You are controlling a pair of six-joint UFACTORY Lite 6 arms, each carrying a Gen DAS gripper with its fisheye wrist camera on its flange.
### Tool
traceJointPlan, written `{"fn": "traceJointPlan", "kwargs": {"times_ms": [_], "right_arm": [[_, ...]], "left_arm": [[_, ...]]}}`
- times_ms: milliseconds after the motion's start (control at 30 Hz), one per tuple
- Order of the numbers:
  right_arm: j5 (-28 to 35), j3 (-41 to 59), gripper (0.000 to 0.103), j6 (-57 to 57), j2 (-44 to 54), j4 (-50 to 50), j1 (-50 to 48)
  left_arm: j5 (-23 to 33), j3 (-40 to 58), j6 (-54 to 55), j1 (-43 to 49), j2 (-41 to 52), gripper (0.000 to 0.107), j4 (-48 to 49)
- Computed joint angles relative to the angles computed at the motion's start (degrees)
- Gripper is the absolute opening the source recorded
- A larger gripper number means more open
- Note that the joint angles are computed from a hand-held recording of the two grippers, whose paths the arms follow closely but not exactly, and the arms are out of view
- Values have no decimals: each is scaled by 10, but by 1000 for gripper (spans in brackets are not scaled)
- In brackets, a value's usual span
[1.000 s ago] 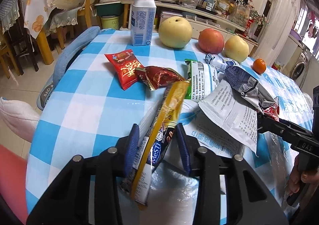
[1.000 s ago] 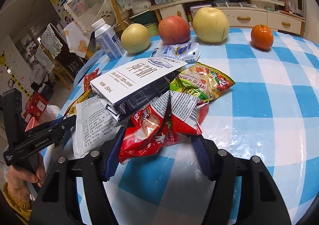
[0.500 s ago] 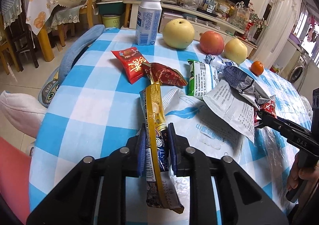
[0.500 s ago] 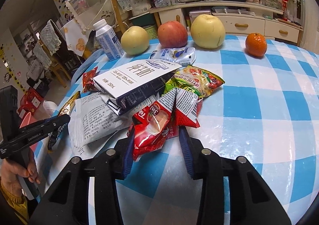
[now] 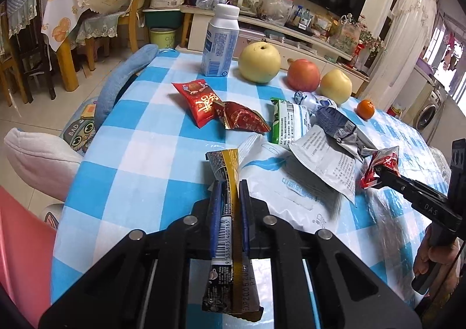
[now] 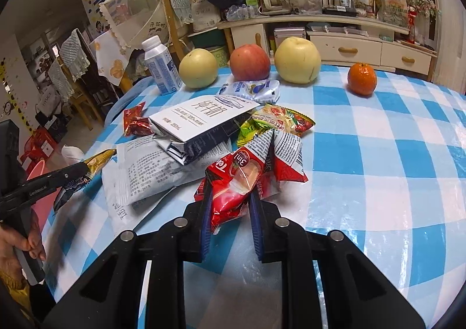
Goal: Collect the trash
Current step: 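Lift both wrappers and carry them over the pink bucket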
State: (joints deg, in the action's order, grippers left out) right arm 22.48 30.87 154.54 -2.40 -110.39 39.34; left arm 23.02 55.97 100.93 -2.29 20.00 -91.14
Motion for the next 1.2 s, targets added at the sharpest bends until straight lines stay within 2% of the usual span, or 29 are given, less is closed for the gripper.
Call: {"fn": "traceJointPlan", "kwargs": {"times_ms": [100, 167, 233, 400, 500, 567, 633, 767, 933, 1200], "right_arm": [[6, 0, 24, -28, -11, 34, 23], [14, 5, 24, -56, -16, 63, 45], [21, 12, 24, -82, -17, 86, 66], [31, 32, 24, -117, -8, 118, 100], [41, 43, 24, -142, -6, 140, 121], [48, 49, 24, -154, -4, 151, 133], [56, 55, 24, -169, -3, 165, 145], [67, 71, 24, -185, 6, 183, 165], [78, 101, 24, -203, 30, 206, 190], [92, 159, 24, -231, 72, 238, 222]], "left_arm": [[16, 6, -45, 11, 5, 14, 51], [13, 15, -93, 8, 18, 24, 113], [-29, 1, -72, -6, 12, 52, 92], [-52, 8, -85, -19, 32, 56, 105], [-68, 9, -70, -28, 39, 55, 82], [-82, 6, -54, -34, 38, 49, 57], [-99, 4, -26, -39, 38, 31, 25], [-110, 5, -28, -35, 38, 14, 26], [-96, 0, -49, -21, 28, 13, 42], [-39, -22, -40, 28, -23, 13, 36]]}}
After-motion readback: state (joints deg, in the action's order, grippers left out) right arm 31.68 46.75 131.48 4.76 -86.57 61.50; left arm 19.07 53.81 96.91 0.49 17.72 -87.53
